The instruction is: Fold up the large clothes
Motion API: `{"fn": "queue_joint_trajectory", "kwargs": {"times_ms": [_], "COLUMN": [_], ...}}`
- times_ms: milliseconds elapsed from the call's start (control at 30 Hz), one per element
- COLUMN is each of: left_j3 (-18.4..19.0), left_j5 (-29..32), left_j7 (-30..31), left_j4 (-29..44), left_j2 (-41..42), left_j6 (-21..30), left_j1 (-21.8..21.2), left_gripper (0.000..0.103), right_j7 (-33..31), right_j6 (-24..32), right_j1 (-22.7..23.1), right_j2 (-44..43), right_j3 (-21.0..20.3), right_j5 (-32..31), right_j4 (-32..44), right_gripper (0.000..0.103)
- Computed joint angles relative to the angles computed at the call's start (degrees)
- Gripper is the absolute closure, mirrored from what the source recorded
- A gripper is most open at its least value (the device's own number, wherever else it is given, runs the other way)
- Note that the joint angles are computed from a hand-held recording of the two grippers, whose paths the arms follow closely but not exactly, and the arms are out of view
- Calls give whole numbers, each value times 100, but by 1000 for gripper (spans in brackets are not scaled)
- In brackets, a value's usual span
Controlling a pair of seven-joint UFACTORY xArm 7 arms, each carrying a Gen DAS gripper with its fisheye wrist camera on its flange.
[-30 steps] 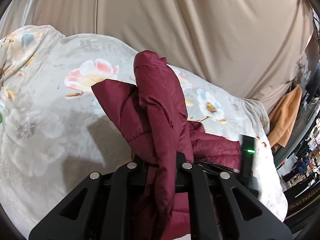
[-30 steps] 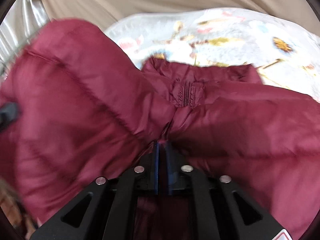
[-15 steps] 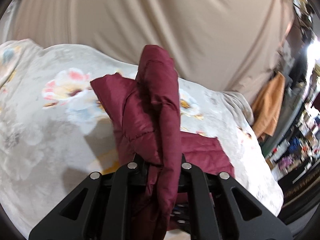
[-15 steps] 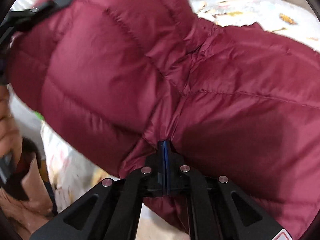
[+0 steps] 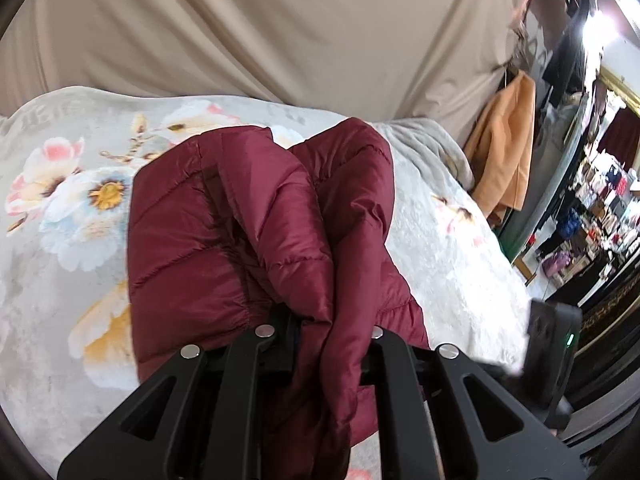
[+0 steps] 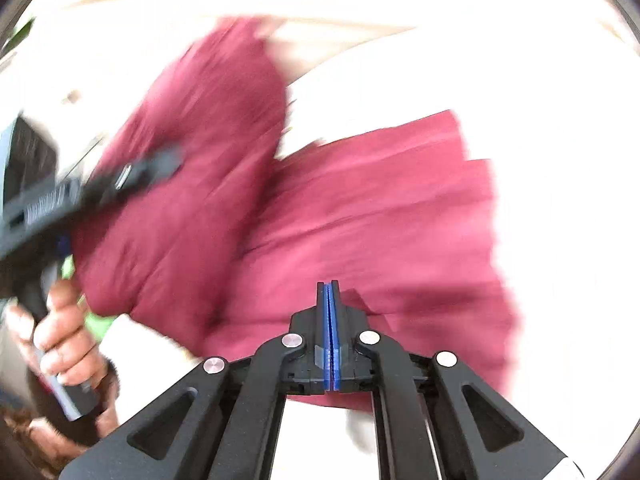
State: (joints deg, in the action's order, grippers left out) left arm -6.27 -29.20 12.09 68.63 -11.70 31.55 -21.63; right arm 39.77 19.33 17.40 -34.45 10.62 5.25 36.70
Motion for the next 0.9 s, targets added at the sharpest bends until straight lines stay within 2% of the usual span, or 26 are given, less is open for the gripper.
{"fn": "queue_joint_trajectory", "kwargs": {"times_ms": [67,133,267,433,567,700,733,767,800,900], "left_j3": [-117,-211,-399,-662,-732,-708,-726,-658,-831,-888], "left_j5": [174,343,813,1671,2372,2681,2598,2380,1923,602], "left_j7": [-164,-341,-691,-1313,-1900,-2211,-2141,-1960,-1632,-826], "left_j4": [43,112,245,642,915,1097,1085,1061,1005,809], "left_j2": [108,217,396,987,1495,1859,1885,1873,1823,1406], "left_j6": [-52,-60,-93,-12,39,33,-29,-63,-111,-91], "left_j1": [-12,-33,-91,-247,-437,-580,-580,-642,-471,-316], "left_gripper": [93,93,93,93,90,79,75,62,53,50], "right_j7": [-129,-509,-843,-1224,-1317,-1003,-920,-827,-736,-454], "right_j6": [28,-20,-172,-377,-476,-525,-571,-607,-610,-453], "right_j1": [135,453,642,763,778,485,456,438,409,130], "right_j2": [-88,146,583,653,294,-332,-448,-599,-719,-1110], "right_j3": [-306,-656,-646,-798,-890,-659,-613,-578,-553,-402], "right_j5": [205,486,782,1144,1393,1289,1259,1239,1205,965], "right_j4": [-199,-243,-116,-170,-484,-906,-991,-1099,-1166,-1287], "right_gripper": [96,97,97,97,97,97,96,96,96,95]}}
